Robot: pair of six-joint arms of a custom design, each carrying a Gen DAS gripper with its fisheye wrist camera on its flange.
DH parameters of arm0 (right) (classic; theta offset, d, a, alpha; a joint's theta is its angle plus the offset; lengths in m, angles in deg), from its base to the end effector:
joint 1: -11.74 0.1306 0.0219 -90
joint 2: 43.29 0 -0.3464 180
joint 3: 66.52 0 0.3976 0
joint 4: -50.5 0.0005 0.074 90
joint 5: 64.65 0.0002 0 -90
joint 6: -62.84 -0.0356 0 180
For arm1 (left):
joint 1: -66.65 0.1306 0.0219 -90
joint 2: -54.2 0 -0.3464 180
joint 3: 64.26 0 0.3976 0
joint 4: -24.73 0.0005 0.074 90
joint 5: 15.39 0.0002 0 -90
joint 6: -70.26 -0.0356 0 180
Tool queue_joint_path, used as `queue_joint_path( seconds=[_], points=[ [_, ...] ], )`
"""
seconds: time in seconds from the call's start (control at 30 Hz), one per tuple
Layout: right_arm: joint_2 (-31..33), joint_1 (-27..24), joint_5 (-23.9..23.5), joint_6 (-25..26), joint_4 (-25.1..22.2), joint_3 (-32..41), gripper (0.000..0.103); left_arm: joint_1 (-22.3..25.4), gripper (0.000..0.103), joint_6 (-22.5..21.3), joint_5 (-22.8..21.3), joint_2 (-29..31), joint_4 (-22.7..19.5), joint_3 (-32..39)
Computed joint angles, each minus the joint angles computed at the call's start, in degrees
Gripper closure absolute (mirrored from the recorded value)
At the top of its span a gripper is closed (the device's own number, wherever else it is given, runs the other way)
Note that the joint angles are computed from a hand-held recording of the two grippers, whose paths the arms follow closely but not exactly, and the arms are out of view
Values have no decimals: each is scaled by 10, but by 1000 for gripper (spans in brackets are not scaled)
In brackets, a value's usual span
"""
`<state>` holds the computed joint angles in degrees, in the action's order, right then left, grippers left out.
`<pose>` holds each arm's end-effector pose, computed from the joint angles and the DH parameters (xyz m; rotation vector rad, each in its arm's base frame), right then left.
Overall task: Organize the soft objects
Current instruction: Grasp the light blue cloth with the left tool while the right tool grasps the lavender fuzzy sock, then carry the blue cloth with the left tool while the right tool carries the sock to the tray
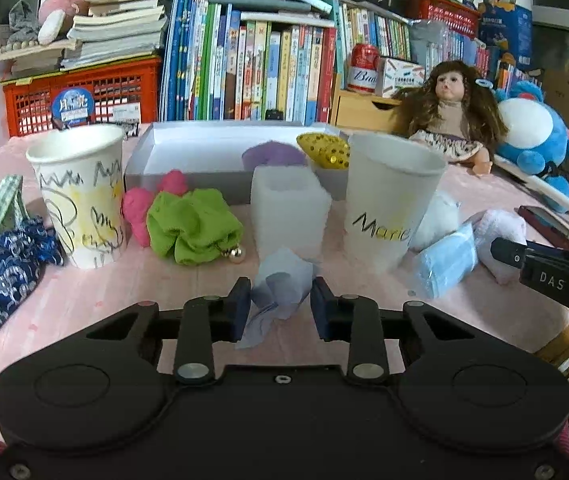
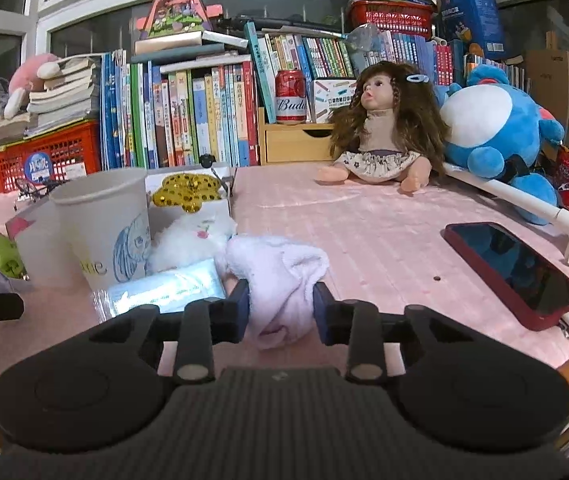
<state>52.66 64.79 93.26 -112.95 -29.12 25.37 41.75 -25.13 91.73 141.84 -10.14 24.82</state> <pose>0.3056 0.3505 0.3601 0.6256 1.8698 -0.3645 0.4445 -0.2184 0.4270 0.7343 2.0423 -0.5181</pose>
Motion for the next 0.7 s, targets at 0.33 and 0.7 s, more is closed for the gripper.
queue_joint_path(
  seconds=[0.33, 0.7],
  points=[
    [-13, 0, 37, 3, -10, 9, 69, 2, 73, -11, -1, 4, -10, 40],
    [-67, -25, 53, 221, 193, -15, 69, 14, 73, -4, 24, 64, -48, 158]
  ],
)
